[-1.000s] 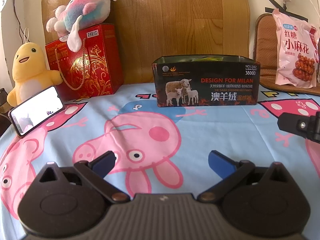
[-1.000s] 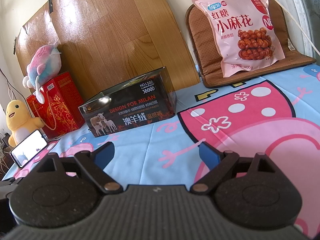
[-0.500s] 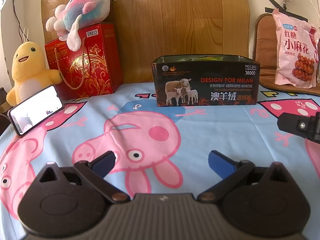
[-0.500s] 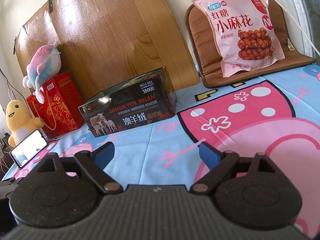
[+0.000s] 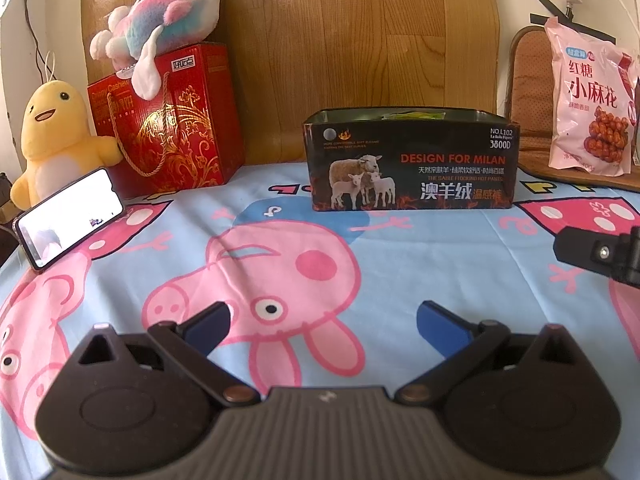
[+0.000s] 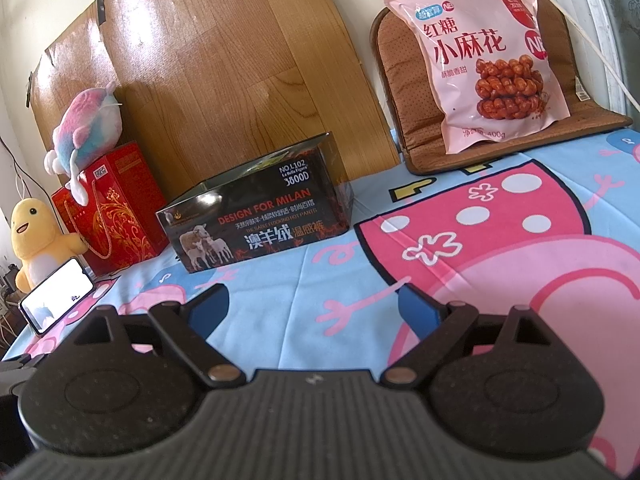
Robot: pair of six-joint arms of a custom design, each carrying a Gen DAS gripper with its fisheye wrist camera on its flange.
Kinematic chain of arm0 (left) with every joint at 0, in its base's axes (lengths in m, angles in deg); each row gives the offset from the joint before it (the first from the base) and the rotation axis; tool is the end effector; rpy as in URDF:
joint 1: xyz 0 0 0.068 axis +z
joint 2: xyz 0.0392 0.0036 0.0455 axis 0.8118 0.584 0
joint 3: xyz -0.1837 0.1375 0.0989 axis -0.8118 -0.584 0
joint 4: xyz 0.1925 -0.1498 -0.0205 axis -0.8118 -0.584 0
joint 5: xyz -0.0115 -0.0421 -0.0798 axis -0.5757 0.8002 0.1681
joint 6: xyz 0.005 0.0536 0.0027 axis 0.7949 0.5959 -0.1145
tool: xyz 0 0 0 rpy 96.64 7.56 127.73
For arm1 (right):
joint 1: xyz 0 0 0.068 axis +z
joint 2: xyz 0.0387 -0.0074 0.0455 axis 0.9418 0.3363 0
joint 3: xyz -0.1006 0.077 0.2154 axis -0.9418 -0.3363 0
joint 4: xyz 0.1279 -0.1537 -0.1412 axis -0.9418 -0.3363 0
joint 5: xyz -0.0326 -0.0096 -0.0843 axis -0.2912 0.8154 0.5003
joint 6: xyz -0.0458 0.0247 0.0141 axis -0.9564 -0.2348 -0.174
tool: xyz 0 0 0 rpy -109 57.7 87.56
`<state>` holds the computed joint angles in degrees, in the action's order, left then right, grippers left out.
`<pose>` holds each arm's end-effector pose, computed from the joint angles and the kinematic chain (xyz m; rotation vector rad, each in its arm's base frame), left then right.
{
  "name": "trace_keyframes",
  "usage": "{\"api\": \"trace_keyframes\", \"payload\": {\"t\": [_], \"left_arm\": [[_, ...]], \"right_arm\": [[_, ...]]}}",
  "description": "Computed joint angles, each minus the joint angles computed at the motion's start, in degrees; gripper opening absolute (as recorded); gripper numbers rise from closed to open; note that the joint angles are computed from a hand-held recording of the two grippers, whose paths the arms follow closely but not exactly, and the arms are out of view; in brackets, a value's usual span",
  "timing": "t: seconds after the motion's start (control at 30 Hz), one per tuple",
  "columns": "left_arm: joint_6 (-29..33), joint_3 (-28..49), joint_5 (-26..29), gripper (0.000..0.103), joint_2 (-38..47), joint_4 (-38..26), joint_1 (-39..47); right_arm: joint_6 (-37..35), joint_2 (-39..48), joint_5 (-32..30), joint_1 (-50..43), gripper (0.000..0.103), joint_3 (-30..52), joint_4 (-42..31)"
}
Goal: Organize snacks
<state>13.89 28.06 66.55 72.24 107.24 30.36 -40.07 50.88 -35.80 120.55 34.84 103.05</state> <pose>0.2672 -0.1073 0.1098 0.2272 2.1672 0.0527 0.2396 0.2499 0.0898 0.4034 1.9564 0.3205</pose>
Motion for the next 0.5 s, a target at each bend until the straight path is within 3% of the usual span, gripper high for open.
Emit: {"api": "trace_keyframes", "payload": {"t": [0.5], "left_arm": [[-0.21,0.31,1.33,0.103,-0.11,-0.82,1.1]], "right_arm": [[0.71,0.44,0.44,0.22,0.093,0.56,-0.88]]}}
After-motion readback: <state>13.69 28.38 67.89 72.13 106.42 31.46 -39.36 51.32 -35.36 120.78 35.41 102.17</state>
